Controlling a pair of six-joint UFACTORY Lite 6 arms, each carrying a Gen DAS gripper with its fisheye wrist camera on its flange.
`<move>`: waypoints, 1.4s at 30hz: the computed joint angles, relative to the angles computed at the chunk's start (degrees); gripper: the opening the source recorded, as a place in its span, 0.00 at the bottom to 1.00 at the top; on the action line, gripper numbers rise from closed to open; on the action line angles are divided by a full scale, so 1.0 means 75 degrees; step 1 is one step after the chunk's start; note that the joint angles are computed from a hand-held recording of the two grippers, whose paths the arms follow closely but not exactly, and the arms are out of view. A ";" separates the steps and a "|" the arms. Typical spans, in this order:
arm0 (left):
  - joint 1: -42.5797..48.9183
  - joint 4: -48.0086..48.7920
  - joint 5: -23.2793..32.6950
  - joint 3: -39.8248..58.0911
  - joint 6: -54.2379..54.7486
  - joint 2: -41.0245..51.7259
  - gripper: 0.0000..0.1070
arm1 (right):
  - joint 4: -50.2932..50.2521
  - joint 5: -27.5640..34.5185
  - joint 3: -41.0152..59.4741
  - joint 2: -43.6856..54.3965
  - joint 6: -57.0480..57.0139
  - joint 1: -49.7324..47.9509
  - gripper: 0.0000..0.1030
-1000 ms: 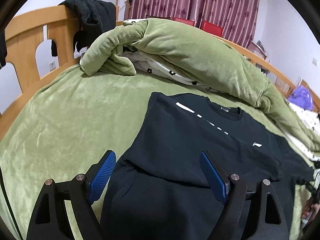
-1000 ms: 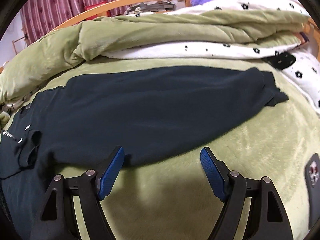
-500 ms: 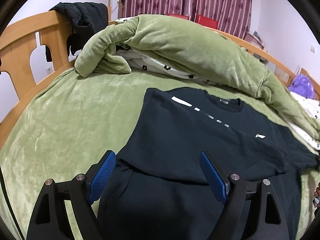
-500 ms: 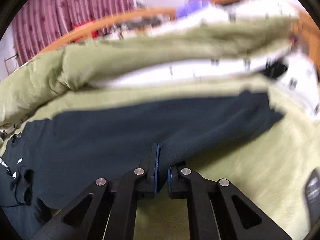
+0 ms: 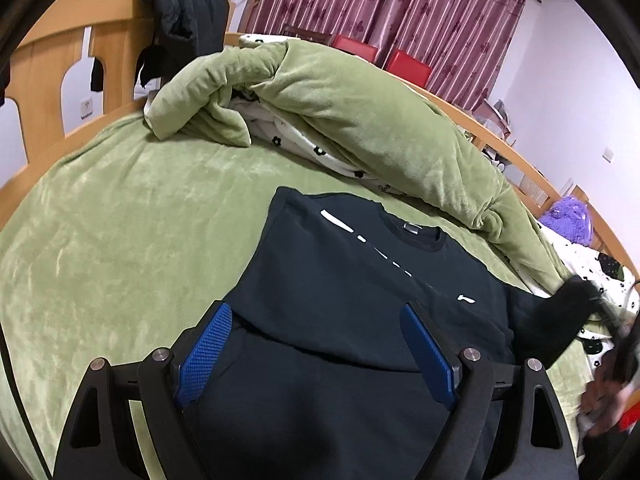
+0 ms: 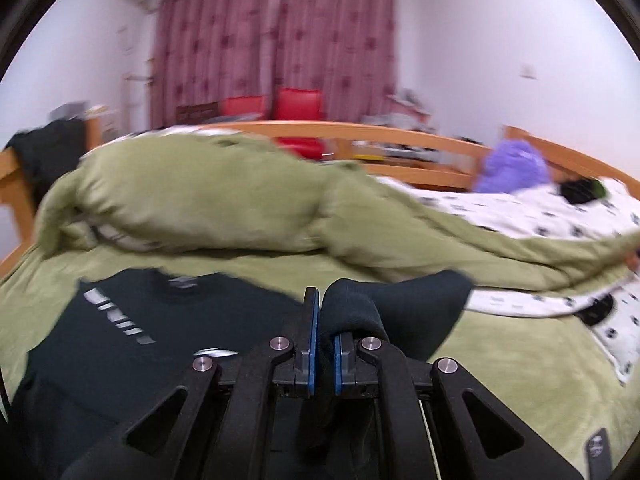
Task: Fold small clothes
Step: 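Move the right gripper to the other sleeve's cuff and close on it, then fold the held sleeve across the body toward the first sleeve and open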
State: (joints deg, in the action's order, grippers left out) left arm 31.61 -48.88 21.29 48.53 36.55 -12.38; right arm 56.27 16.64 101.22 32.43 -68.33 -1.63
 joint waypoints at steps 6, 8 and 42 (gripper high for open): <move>0.0364 0.0006 0.0336 -0.0204 0.0369 -0.0344 0.80 | 0.0970 -0.1504 -0.1817 0.0008 -0.1314 0.1971 0.06; 0.0529 -0.0118 0.0443 -0.0236 0.0568 -0.0456 0.80 | -0.0003 -0.1752 -0.1827 0.0433 -0.0260 0.2306 0.06; -0.0608 -0.0540 -0.0604 -0.0189 0.0721 -0.0178 0.80 | 0.0555 0.1863 0.0226 0.2489 -0.0572 -0.2271 0.67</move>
